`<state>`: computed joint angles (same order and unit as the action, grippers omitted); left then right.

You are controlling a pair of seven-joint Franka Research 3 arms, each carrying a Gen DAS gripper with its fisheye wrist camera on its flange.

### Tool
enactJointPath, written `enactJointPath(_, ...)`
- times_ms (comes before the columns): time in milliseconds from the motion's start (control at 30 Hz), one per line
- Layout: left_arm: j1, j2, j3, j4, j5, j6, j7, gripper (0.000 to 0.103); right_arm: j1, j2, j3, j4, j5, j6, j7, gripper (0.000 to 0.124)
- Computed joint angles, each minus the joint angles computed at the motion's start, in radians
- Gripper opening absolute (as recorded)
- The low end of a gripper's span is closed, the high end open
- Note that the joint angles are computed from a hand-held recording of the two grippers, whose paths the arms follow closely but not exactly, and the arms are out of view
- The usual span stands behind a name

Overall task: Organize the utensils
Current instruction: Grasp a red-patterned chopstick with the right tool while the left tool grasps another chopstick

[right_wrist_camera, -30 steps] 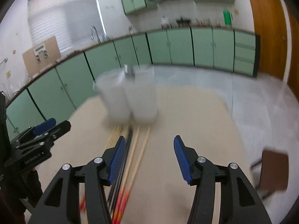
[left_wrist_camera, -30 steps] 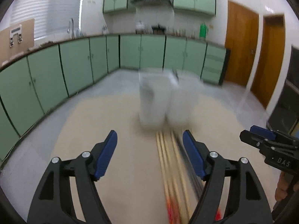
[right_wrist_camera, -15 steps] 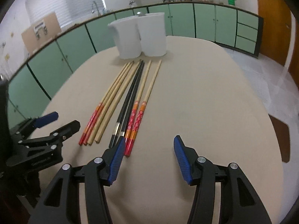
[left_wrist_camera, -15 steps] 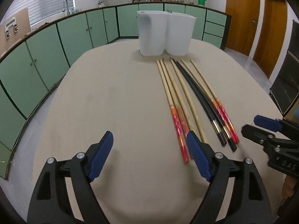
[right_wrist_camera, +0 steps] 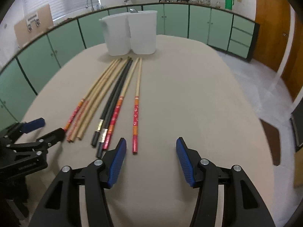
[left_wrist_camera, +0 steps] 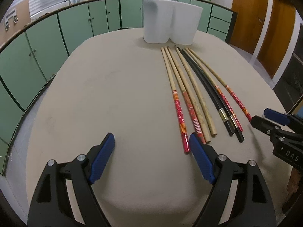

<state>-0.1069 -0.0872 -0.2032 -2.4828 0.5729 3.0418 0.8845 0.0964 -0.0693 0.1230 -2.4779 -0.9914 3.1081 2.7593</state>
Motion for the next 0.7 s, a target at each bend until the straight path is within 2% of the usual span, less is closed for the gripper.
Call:
enactJointPath(100,0.001,-0.009,-0.006,-0.008,0.015,0.0,0.002,0.079,-0.003,0.008,0.001,-0.004,-0.012,0.026,0.005,0.045)
enactJointPath(233,-0.005,0.002,-0.009,0.006,0.012,-0.024,0.0,0.078,-0.002,0.016,-0.006,0.005,-0.088,0.051,0.074,0.036)
enactJointPath(333,-0.002,0.008,-0.013,0.017,0.044,-0.035,-0.035,0.073,-0.004,0.02,-0.008,0.008,-0.121,0.066,0.109,0.032)
enactJointPath(433,-0.006,0.013,-0.015,0.025,0.067,-0.031,-0.07,0.06,0.008,0.016,-0.006,0.008,-0.123,0.047,0.109,0.027)
enactJointPath(500,-0.013,0.016,-0.014,0.025,0.072,-0.017,-0.067,0.042,0.016,0.018,-0.01,0.01,-0.124,0.05,0.103,0.016)
enactJointPath(533,-0.016,0.018,-0.013,0.026,0.072,-0.012,-0.063,0.038,0.019,0.019,-0.014,0.006,-0.113,0.061,0.087,0.007)
enactJointPath(600,-0.022,0.023,-0.011,0.028,0.07,-0.003,-0.052,0.02,0.023,0.019,-0.014,0.003,-0.089,0.061,0.064,0.006)
enactJointPath(667,-0.037,0.029,-0.003,0.025,0.016,0.014,-0.001,0.008,0.019,0.018,-0.013,0.0,-0.083,0.069,0.065,0.006)
enactJointPath(700,-0.038,0.031,-0.005,0.028,0.015,0.01,-0.002,0.006,0.014,0.018,-0.011,0.0,-0.089,0.075,0.076,0.006)
